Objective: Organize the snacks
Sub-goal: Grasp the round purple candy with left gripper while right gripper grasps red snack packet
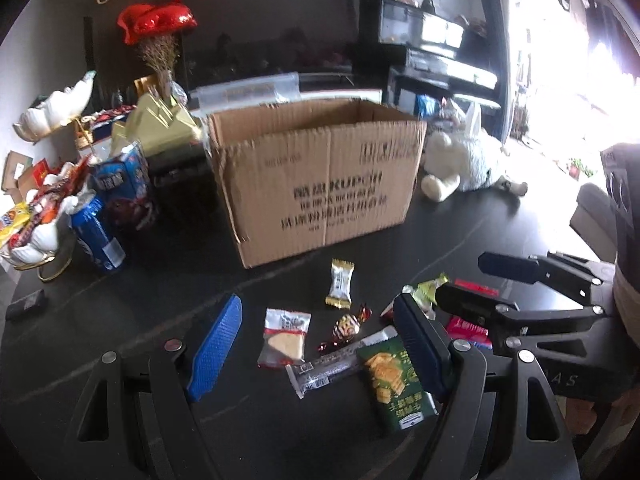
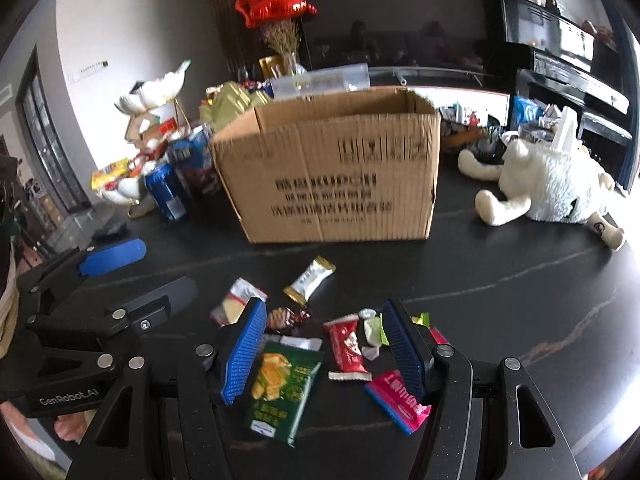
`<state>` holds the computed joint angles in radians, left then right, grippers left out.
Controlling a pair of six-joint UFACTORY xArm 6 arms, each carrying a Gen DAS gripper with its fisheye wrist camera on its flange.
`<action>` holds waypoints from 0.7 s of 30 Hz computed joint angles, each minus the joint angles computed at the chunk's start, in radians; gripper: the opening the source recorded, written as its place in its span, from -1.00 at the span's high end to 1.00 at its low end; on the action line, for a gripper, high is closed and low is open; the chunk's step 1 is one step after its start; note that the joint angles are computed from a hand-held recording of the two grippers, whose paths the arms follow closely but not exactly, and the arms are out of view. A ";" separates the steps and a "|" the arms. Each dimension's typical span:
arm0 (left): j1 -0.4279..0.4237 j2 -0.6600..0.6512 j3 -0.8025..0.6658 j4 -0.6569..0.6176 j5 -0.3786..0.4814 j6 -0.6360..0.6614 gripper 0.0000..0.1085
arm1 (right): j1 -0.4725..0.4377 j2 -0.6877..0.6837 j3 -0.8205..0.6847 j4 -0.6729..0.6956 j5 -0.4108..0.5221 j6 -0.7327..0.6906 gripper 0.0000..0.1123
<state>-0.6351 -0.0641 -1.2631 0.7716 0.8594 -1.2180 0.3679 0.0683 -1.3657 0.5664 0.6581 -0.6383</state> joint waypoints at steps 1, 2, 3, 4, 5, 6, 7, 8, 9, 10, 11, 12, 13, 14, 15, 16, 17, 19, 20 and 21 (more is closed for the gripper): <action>0.007 0.007 0.004 -0.017 -0.009 0.015 -0.42 | 0.000 0.004 0.002 -0.010 -0.002 0.008 -0.10; 0.012 0.009 0.009 -0.024 -0.020 0.022 -0.41 | -0.001 0.012 0.001 -0.021 -0.001 0.015 -0.10; 0.017 0.013 0.013 -0.033 -0.032 0.031 -0.40 | -0.001 0.018 0.000 -0.032 0.000 0.018 -0.10; 0.022 0.018 0.018 -0.042 -0.043 0.038 -0.33 | -0.001 0.026 -0.003 -0.045 0.002 0.024 -0.10; 0.028 0.023 0.025 -0.051 -0.060 0.045 -0.30 | -0.002 0.038 -0.010 -0.052 0.014 0.029 -0.10; 0.033 0.025 0.031 -0.058 -0.074 0.051 -0.26 | -0.004 0.045 -0.015 -0.052 0.026 0.031 -0.09; 0.040 0.030 0.038 -0.072 -0.094 0.062 -0.23 | -0.005 0.053 -0.021 -0.053 0.037 0.034 -0.08; 0.047 0.033 0.046 -0.087 -0.113 0.070 -0.21 | -0.005 0.058 -0.020 -0.055 0.035 0.033 -0.03; 0.055 0.038 0.052 -0.108 -0.134 0.080 -0.15 | -0.004 0.063 -0.021 -0.063 0.032 0.032 -0.02; 0.065 0.043 0.061 -0.141 -0.161 0.100 -0.10 | -0.003 0.071 -0.025 -0.072 0.036 0.040 -0.02; 0.072 0.049 0.065 -0.165 -0.179 0.117 -0.08 | -0.004 0.077 -0.030 -0.073 0.044 0.044 0.00; 0.077 0.053 0.068 -0.177 -0.192 0.126 -0.03 | -0.006 0.084 -0.036 -0.070 0.052 0.044 0.05; 0.081 0.059 0.071 -0.183 -0.206 0.133 -0.03 | -0.006 0.091 -0.043 -0.070 0.064 0.047 0.06; 0.084 0.064 0.070 -0.186 -0.212 0.136 -0.02 | -0.007 0.100 -0.049 -0.069 0.075 0.045 0.09; 0.088 0.070 0.070 -0.188 -0.222 0.138 0.02 | -0.009 0.107 -0.055 -0.064 0.084 0.043 0.11; 0.093 0.077 0.069 -0.193 -0.235 0.143 0.07 | -0.011 0.116 -0.063 -0.059 0.099 0.044 0.13; 0.096 0.084 0.066 -0.196 -0.240 0.147 0.08 | -0.012 0.122 -0.067 -0.057 0.106 0.045 0.17; 0.103 0.098 0.060 -0.211 -0.256 0.158 0.13 | -0.013 0.128 -0.068 -0.057 0.105 0.047 0.21; 0.104 0.104 0.058 -0.222 -0.260 0.165 0.15 | -0.014 0.131 -0.069 -0.056 0.105 0.049 0.23; 0.106 0.112 0.055 -0.236 -0.267 0.175 0.19 | -0.016 0.135 -0.072 -0.051 0.107 0.050 0.23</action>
<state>-0.5289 0.0482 -1.2079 0.5352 0.5925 -1.0425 0.3524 0.2036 -1.4382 0.5150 0.7648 -0.5887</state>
